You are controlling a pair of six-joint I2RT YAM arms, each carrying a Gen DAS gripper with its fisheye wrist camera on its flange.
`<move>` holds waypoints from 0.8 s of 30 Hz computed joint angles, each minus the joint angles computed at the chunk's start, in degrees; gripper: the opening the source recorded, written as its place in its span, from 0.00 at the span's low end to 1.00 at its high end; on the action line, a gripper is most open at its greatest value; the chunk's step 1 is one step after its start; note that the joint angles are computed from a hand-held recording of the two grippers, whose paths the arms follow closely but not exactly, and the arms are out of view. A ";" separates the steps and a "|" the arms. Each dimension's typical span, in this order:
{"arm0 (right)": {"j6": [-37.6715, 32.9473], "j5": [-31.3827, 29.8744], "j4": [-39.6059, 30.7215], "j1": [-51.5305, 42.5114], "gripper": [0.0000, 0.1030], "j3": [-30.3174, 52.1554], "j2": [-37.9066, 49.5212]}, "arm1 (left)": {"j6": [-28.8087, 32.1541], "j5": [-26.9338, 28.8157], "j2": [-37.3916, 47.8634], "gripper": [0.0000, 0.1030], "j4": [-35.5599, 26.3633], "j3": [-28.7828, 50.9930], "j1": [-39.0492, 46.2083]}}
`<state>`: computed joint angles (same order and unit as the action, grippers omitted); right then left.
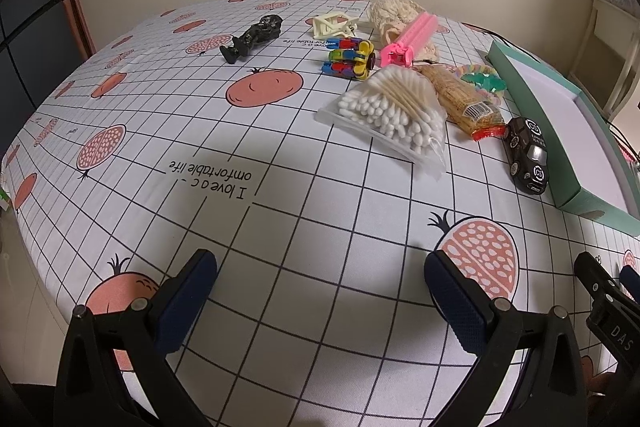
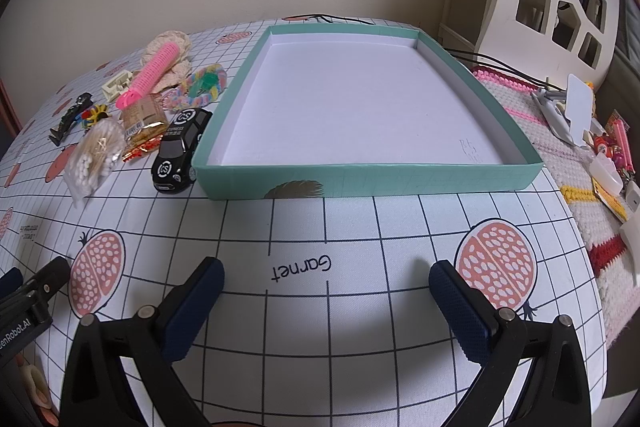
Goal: Organize objects
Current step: 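Move both tools toward the black toy car and cotton swab bag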
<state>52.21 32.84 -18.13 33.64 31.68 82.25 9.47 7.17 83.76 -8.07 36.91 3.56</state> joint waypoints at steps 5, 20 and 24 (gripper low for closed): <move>-0.03 -0.02 -0.01 0.00 1.00 0.01 -0.02 | -0.05 -0.03 0.01 1.00 -0.04 0.04 0.00; -1.40 -1.10 0.16 -1.39 1.00 0.24 -0.20 | -0.30 -0.41 0.36 1.00 -0.41 0.42 -0.09; -1.68 -2.09 -2.78 -2.18 1.00 2.44 0.52 | -1.16 -1.50 1.45 1.00 -3.49 2.74 -0.66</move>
<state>50.53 30.75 -20.91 31.45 34.11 82.77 8.31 5.66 85.20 -11.56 39.65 2.90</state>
